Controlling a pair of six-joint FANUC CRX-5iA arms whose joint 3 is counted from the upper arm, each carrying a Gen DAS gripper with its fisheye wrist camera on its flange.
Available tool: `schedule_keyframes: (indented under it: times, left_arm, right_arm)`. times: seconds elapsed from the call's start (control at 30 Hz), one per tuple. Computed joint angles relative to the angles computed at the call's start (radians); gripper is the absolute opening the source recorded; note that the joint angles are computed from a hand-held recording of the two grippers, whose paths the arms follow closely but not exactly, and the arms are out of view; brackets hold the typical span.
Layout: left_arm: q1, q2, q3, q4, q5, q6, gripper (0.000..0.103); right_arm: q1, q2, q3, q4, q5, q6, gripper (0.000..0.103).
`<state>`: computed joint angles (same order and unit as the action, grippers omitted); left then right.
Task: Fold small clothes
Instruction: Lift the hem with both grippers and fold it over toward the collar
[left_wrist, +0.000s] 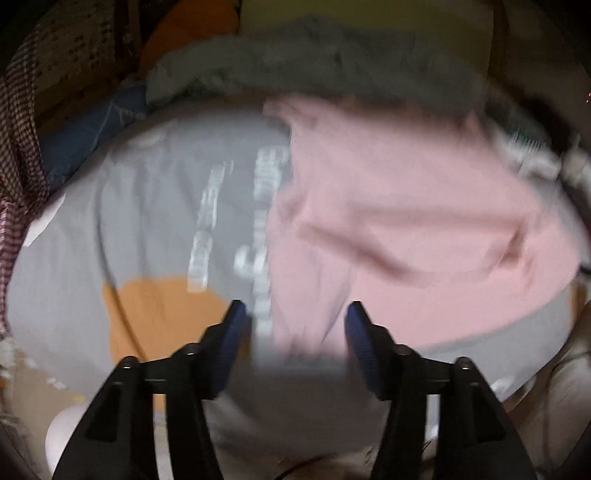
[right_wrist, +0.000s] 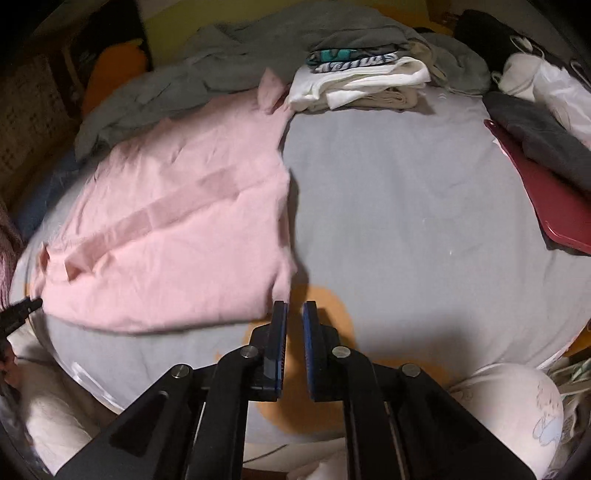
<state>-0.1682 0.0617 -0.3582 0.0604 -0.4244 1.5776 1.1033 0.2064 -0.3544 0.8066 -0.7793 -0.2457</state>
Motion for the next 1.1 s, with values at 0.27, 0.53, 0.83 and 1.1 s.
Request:
schedule_keyframes:
  times: [0.27, 0.53, 0.83, 1.1]
  left_arm:
    - [0.022, 0.106, 0.149, 0.069, -0.053, -0.058, 0.069]
    - [0.062, 0.15, 0.098, 0.28, -0.043, -0.243, 0.069]
    - [0.059, 0.085, -0.078, 0.693, 0.097, -0.618, 0.068]
    - [0.062, 0.111, -0.092, 0.892, 0.001, -0.855, 0.049]
  right_arm:
    - [-0.14, -0.01, -0.023, 0.233, 0.176, -0.037, 0.053]
    - [-0.197, 0.13, 0.174, -0.055, 0.16, 0.332, 0.042]
    - [-0.221, 0.115, 0.091, 0.126, 0.225, 0.133, 0.004]
    - [-0.217, 0.123, 0.101, 0.087, 0.218, 0.163, 0.004]
